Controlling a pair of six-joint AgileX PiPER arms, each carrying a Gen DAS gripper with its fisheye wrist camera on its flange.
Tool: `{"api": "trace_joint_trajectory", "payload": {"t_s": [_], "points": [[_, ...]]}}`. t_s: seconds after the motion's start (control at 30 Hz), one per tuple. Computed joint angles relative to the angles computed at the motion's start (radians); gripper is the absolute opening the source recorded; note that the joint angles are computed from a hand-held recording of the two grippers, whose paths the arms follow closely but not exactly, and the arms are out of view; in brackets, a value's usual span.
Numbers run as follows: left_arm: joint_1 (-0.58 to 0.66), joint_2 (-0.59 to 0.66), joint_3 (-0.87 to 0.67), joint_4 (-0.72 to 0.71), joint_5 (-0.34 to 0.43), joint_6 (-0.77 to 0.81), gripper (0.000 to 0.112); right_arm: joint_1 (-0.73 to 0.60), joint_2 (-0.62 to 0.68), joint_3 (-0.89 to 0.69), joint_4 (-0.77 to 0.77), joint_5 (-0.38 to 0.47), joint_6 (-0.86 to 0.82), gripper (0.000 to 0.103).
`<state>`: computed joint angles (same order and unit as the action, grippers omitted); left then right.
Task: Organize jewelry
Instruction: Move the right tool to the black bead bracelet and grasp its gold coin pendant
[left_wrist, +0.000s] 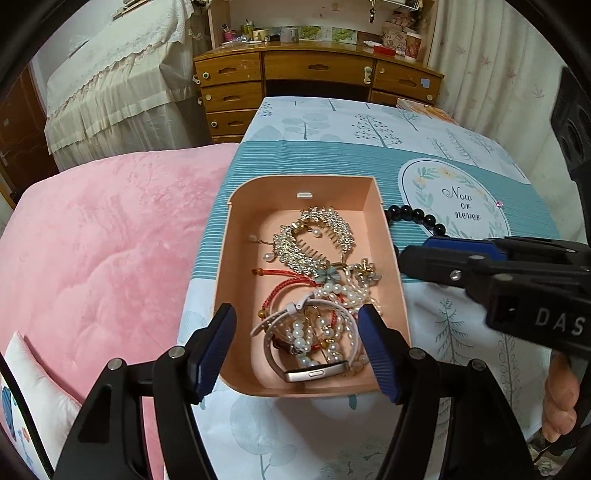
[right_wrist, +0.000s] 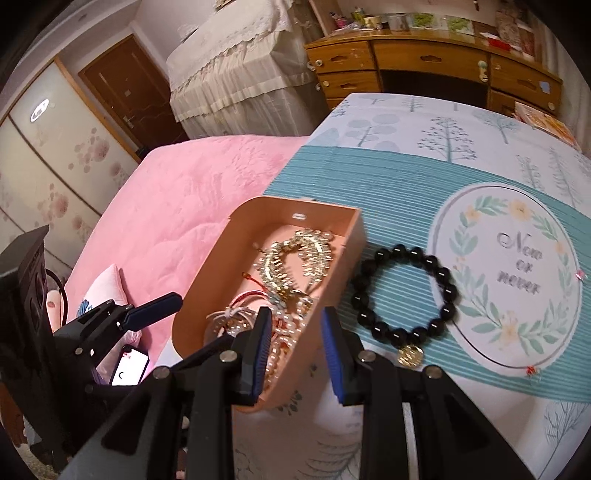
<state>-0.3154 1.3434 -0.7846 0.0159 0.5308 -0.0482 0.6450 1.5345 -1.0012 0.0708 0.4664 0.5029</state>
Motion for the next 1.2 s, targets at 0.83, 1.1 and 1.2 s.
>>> {"api": "trace_joint_trajectory", "payload": {"t_s": [0.83,1.1,1.2], "points": [[-0.174,-0.037,0.036,0.043,-0.036,-0.090,0.067,-0.076,-0.313,0.392,-0.256,-0.065,0.253,0.028],[-0.219,-0.013,0.029,0.069,-0.047,-0.120,0.067,-0.095,-0.239,0.397,-0.154,-0.113,0.107,0.028],[-0.239,-0.006,0.032,0.100,-0.053,-0.146,0.072,-0.083,-0.198,0.384,-0.141,-0.129,0.075,0.028]]}}
